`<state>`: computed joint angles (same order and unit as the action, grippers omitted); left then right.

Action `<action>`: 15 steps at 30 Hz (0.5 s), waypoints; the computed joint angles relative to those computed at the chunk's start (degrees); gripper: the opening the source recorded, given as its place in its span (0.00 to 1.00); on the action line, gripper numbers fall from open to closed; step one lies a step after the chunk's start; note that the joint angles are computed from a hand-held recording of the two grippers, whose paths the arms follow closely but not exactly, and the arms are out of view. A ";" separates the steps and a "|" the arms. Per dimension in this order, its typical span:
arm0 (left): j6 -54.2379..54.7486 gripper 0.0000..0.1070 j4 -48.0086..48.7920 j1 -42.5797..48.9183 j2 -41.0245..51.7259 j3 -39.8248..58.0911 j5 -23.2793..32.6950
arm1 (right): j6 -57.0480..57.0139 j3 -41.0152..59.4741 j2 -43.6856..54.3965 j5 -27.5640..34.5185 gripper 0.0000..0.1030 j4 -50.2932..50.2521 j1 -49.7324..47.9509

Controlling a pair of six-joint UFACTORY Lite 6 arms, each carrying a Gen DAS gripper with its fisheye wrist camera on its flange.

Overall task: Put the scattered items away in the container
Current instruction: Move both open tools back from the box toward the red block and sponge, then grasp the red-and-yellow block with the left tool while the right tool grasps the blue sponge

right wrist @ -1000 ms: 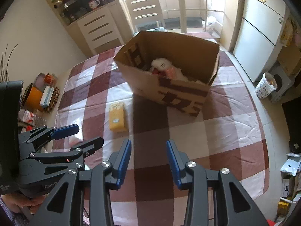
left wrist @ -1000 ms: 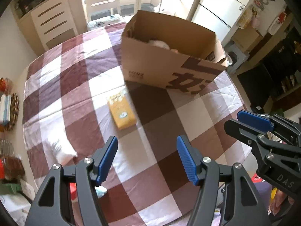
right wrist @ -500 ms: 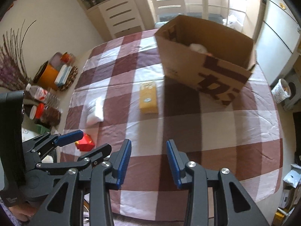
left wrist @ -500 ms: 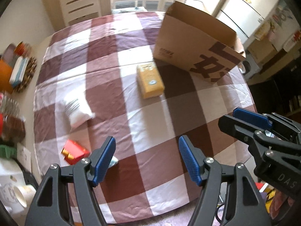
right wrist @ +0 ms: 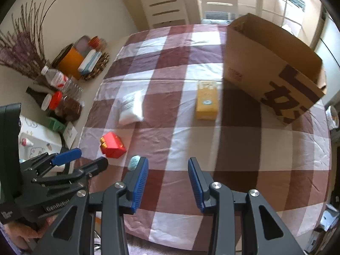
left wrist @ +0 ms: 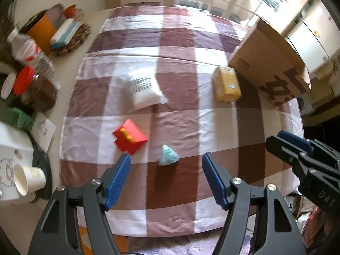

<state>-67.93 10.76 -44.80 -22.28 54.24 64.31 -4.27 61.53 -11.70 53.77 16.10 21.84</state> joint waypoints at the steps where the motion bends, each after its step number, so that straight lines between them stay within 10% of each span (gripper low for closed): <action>1: -0.72 0.66 0.17 0.10 -1.74 -1.10 0.80 | 0.58 0.00 0.20 -0.18 0.38 -0.14 1.02; 15: -3.93 0.66 0.41 2.56 -15.83 -9.76 7.76 | 4.83 1.21 4.25 -2.87 0.38 0.16 11.82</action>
<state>-71.86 11.17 -42.24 -38.11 44.48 72.07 0.56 62.74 -7.45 50.90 16.25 33.67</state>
